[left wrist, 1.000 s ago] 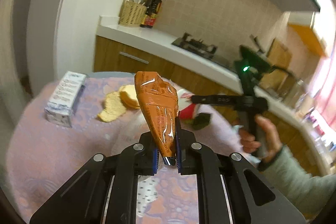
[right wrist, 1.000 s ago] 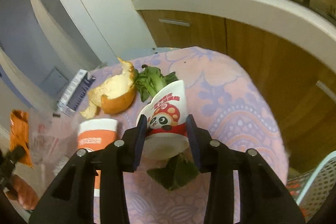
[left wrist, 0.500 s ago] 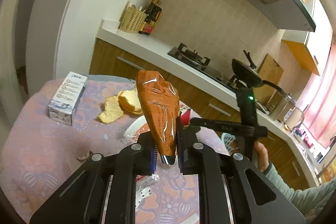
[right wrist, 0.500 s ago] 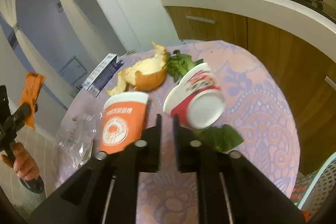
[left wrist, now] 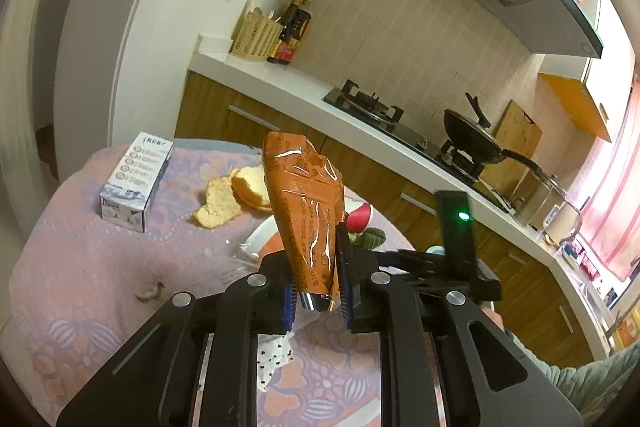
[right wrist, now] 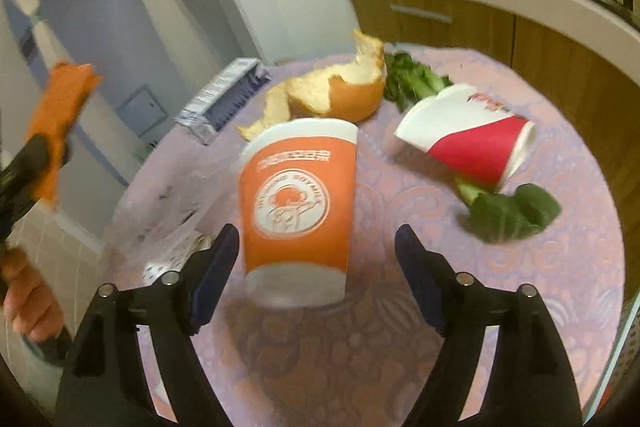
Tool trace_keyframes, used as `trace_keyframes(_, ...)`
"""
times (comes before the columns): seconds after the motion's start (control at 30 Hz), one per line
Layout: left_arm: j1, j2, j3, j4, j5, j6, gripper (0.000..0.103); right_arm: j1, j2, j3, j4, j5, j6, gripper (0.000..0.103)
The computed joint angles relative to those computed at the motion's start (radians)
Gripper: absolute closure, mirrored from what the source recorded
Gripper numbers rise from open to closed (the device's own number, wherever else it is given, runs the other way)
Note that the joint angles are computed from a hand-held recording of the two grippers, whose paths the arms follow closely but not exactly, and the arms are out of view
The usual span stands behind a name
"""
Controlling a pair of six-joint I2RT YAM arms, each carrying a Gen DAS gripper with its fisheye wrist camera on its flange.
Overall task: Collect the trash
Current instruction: 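Grasp the orange soymilk cup with the right tool and lift it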
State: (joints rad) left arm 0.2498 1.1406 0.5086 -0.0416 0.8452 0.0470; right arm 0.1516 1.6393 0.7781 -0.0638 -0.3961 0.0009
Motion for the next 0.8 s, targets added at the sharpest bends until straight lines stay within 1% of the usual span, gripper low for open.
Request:
trace_keyframes(0.07,-0.001,0.000,-0.003,0.001,-0.001,0.006,0.088,0.030,0.038,0.030,0.001,0.027,0.011,0.021)
trace_keyframes(0.23,-0.020,-0.006,-0.006,0.000,-0.027,0.010,0.088,0.099,0.102,0.083,-0.009,0.113,0.010,0.021)
trace_keyframes(0.33,-0.023,-0.007,-0.006,-0.001,-0.030,0.007,0.088,0.090,0.095,0.068,-0.004,0.070,0.004,0.046)
trace_keyframes(0.4,-0.032,-0.011,-0.005,0.000,-0.037,0.000,0.088,0.088,0.042,0.016,0.029,0.109,0.008,0.047)
trace_keyframes(0.43,-0.037,-0.016,-0.007,0.001,-0.043,-0.002,0.088,0.082,0.019,-0.004,0.037,0.106,0.005,0.047)
trace_keyframes(0.53,-0.078,-0.037,-0.011,0.012,-0.073,-0.028,0.088,0.015,-0.108,-0.090,0.042,0.035,0.011,0.047)
trace_keyframes(0.6,-0.112,-0.042,-0.010,0.024,-0.092,-0.046,0.088,-0.037,-0.206,-0.140,0.026,0.009,0.005,0.047)
trace_keyframes(0.67,-0.171,-0.038,-0.003,0.044,-0.121,-0.074,0.088,-0.104,-0.310,-0.182,-0.004,-0.018,-0.016,0.047)
trace_keyframes(0.73,-0.247,-0.025,0.009,0.071,-0.158,-0.102,0.088,-0.192,-0.423,-0.212,-0.065,-0.049,-0.056,0.047)
trace_keyframes(0.8,-0.346,-0.001,0.026,0.106,-0.201,-0.128,0.088,-0.267,-0.513,-0.228,-0.118,-0.053,-0.091,0.047)
